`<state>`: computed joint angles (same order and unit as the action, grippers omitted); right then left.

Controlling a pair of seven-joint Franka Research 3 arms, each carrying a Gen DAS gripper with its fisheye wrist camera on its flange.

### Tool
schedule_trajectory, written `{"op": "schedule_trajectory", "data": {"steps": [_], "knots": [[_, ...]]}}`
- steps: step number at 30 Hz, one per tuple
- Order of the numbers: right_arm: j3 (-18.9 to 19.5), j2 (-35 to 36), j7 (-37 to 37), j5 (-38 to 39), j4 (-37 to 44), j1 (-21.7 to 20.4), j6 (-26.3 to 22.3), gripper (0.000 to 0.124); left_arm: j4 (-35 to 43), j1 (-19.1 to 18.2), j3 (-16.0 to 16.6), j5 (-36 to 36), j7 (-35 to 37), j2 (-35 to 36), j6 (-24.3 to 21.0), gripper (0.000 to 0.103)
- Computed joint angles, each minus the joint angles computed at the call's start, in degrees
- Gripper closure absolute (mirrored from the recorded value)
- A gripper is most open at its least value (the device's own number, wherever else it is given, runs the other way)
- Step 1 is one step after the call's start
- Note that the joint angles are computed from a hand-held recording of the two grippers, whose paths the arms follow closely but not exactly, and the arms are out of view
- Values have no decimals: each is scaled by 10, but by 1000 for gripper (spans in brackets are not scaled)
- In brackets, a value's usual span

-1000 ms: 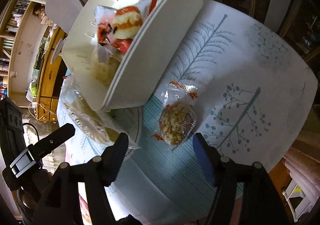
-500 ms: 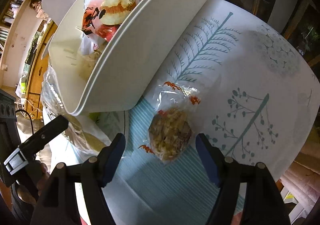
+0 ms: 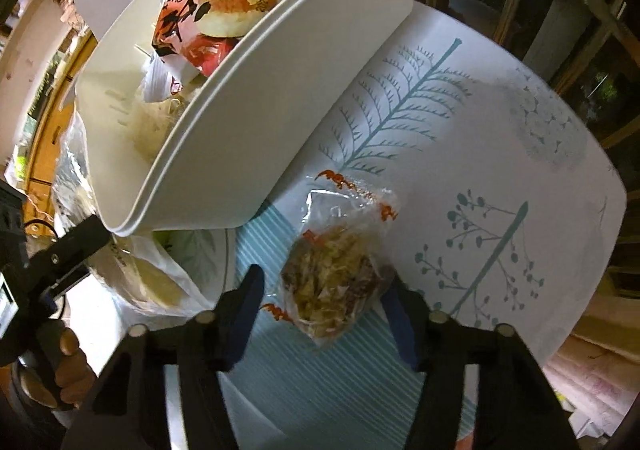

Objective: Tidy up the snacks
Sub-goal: 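Close left tool on the square yellow cake bag and lift it, then lift the cake bag with left tool while right tool grips the small nut packet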

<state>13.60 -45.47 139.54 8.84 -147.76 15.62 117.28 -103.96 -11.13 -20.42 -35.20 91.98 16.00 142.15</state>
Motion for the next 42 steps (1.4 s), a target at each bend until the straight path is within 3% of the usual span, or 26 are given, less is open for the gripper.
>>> {"op": "schedule_trajectory", "data": {"steps": [5, 12, 21, 27, 34, 42], "knots": [[-12, 3, -17, 11, 0, 7, -4, 78, -10, -4, 5, 7, -34, -14, -12, 21], [-22, 14, -18, 39, 9, 6, -15, 80, -42, -6, 14, -14, -56, -51, -28, 54], [-19, 6, -28, 50, 23, 13, -51, 89, -70, -27, 29, -3, -104, -96, -32, 72], [-22, -5, -38, 57, 38, 16, -83, 90, -107, -42, 42, 6, -140, -145, -34, 82], [-35, 2, -69, 67, 73, 10, -124, 90, -181, -67, 64, -39, -151, -224, -15, 83], [-46, 14, -154, 55, 132, 5, -174, 90, -232, -101, 82, -38, -207, -288, 37, 83]]}}
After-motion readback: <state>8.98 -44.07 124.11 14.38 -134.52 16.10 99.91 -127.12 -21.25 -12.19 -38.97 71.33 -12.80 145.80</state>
